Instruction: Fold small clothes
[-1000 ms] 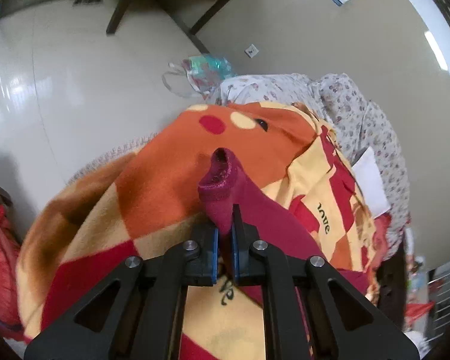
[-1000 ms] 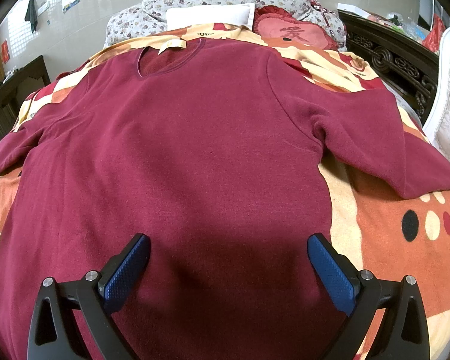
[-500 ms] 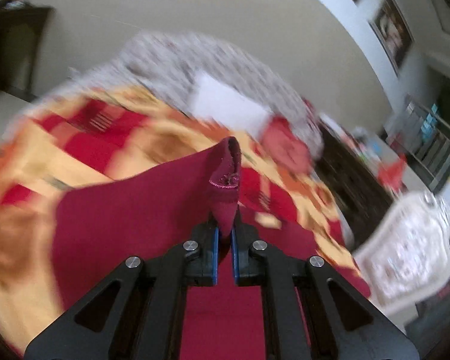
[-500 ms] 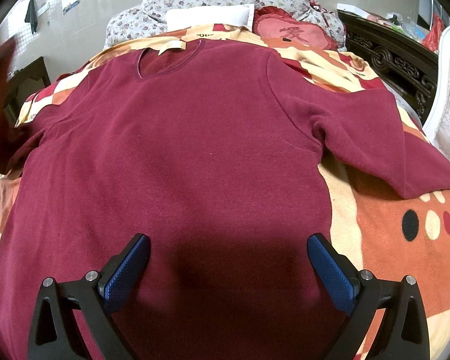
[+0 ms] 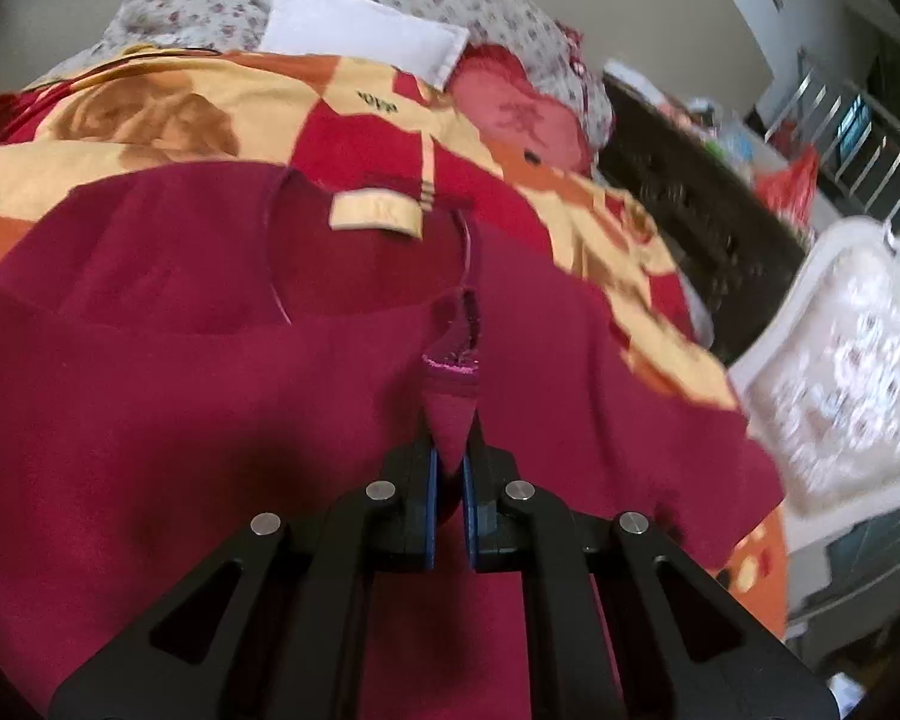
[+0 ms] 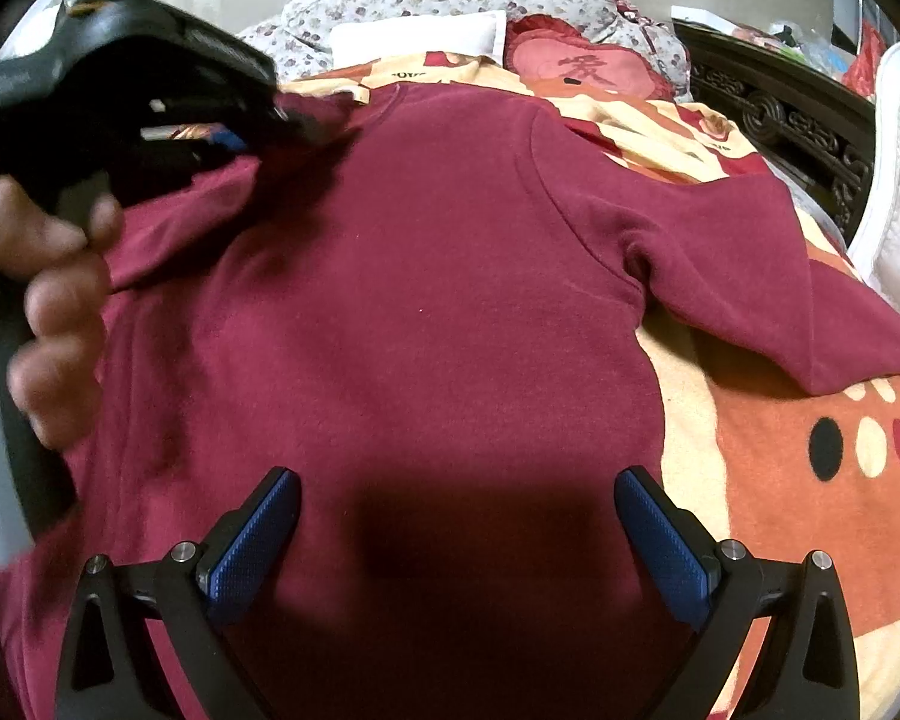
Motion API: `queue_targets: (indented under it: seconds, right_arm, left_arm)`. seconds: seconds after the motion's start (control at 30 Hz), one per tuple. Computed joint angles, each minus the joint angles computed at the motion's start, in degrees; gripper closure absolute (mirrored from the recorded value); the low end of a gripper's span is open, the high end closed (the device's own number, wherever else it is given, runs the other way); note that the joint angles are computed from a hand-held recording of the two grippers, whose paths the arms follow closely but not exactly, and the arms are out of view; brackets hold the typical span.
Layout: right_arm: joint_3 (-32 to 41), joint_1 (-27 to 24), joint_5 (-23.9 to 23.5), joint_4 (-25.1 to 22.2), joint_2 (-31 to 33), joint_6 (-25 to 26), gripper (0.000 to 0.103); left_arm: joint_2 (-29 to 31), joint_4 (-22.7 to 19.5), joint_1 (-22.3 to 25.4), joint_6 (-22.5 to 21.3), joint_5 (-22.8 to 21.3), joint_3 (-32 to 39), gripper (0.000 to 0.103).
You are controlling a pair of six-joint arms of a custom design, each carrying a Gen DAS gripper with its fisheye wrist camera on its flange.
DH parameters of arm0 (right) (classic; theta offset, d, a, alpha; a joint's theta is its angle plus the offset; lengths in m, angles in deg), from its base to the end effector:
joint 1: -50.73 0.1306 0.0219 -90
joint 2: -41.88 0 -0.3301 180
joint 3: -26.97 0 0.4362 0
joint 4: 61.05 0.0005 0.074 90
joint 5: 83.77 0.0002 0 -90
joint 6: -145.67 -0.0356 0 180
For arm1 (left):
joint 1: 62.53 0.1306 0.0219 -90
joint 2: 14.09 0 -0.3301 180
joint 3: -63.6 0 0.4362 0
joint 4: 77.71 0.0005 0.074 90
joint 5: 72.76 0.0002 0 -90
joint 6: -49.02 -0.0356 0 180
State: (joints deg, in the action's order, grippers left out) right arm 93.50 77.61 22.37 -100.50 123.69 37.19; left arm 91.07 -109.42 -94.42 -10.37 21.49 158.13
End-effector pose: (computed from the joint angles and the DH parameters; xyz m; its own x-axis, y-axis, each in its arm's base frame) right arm 0.4132 0.1978 0.2539 -0.7830 -0.0555 -0.6196 -0.0453 0.9985 -0.0322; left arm 0.5228 -0.3290 0.2948 -0.7841 -0.1102 -0.6107 0.2023 0.8850 -0.4193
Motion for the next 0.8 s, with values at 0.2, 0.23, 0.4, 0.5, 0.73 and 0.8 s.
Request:
queue_targets:
  seconds: [0.2,0.23,0.4,0.5,0.73,0.8]
  right_arm:
    - [0.01,-0.05,0.06,0.39,0.25,-0.21,0.0]
    - [-0.07,-0.04,0.05,0.44,0.18,-0.25,0.0]
    - [-0.03,-0.03,0.13,0.42,0.23,-0.25,0.0]
    - [0.08,0.01,0.38,0.26,0.32,-0.14,0.0]
    - [1.04,-0.02,0.18,-1.94,0.8,-0.44,0.0]
    - [4.23,-1.24,-3.71,-6.39,2.05,-0.81,0.0]
  left_arm:
    - [0.77,-1.65,0.17,0.69,1.33,0.5,0.096]
    - [0.86,-2.78,0.1,0.38,1.05,0.97,0.094]
    - [-1.68,-4.02,-0.16,-0.17,0.79,-0.58,0.074]
    - [-4.94,-3.97,-0.2,-1.15,0.24,-3.34,0.06]
    - [-11.43,-7.37,1.64,-3.89,-2.99,-9.64,0.058]
    - [-13.29,-9.19,2.48,-4.82,-5.82,-11.83,0.058]
